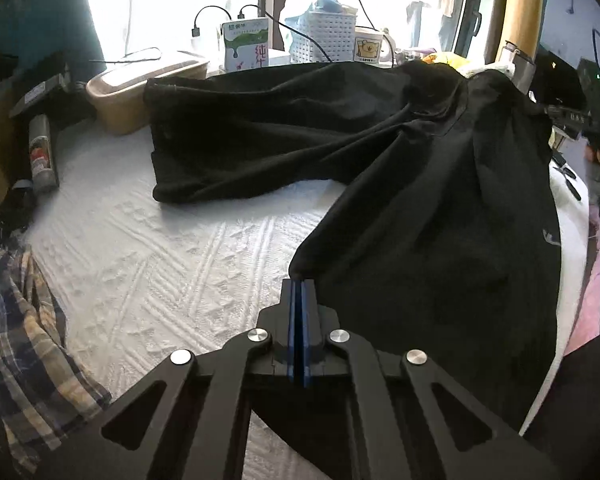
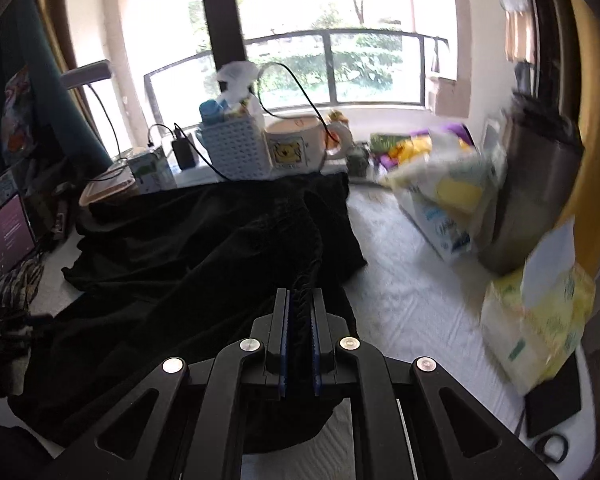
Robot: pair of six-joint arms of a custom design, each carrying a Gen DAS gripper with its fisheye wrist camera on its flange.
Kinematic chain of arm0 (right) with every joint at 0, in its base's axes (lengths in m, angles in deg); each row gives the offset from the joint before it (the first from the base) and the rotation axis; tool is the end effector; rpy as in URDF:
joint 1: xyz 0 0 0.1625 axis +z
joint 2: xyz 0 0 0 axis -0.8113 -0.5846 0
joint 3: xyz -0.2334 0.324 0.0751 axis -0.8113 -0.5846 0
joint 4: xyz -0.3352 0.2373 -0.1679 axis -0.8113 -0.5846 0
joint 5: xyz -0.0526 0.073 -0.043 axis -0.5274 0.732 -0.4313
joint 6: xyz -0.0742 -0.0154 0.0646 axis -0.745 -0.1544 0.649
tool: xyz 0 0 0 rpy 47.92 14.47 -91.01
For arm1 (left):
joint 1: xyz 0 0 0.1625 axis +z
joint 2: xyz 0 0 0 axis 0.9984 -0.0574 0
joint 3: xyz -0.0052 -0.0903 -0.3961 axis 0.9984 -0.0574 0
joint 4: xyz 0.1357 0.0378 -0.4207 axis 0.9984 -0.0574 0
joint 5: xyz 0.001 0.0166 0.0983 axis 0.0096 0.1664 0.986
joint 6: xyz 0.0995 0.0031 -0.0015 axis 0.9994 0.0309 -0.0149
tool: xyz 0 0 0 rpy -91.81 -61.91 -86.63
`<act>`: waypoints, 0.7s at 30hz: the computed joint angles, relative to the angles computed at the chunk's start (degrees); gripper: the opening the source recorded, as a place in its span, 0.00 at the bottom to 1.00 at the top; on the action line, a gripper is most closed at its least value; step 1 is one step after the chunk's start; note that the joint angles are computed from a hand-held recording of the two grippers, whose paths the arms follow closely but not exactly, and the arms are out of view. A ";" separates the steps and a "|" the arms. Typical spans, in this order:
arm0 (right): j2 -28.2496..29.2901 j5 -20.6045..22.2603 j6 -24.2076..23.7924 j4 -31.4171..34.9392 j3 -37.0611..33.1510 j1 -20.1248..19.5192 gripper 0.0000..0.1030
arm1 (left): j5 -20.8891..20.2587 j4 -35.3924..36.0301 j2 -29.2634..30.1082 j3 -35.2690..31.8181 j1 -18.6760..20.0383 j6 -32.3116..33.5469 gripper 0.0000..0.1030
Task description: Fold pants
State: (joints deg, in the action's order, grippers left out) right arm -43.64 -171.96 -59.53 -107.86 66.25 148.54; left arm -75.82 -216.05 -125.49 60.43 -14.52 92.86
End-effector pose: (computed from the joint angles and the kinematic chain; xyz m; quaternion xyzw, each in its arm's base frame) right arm 0.1234 -0.6436 0.2335 0.0472 -0.8378 0.4230 0.3419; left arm -0.0737 -0.7732 0.1948 0.4461 0.8616 -0.1413 0.1966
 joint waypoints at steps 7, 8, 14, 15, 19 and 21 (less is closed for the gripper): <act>-1.11 0.70 -0.51 -1.71 1.64 0.71 0.08 | 1.92 -7.58 2.99 -3.91 -0.97 4.90 0.01; -0.97 0.92 -1.19 -1.87 1.22 1.04 0.08 | 2.22 -7.99 3.84 -5.36 -1.10 5.55 0.01; 1.40 1.80 -2.82 0.79 -4.03 0.98 0.08 | 3.94 -8.00 12.22 -18.71 -0.95 6.87 0.01; 1.88 2.33 -2.17 2.59 -5.23 0.35 0.08 | 4.68 -6.65 13.48 -20.75 -0.75 5.79 0.03; 4.20 1.64 1.19 7.59 -9.02 -1.89 0.09 | 5.32 0.26 14.25 -24.33 -0.19 -0.34 0.42; 3.18 3.56 0.43 7.11 -7.44 -2.27 0.09 | 3.00 -2.08 10.69 -19.59 0.08 0.00 0.74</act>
State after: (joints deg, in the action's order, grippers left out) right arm -40.46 -168.40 -59.10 -100.75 58.81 146.26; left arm -72.82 -218.13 -114.80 40.84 -14.43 92.86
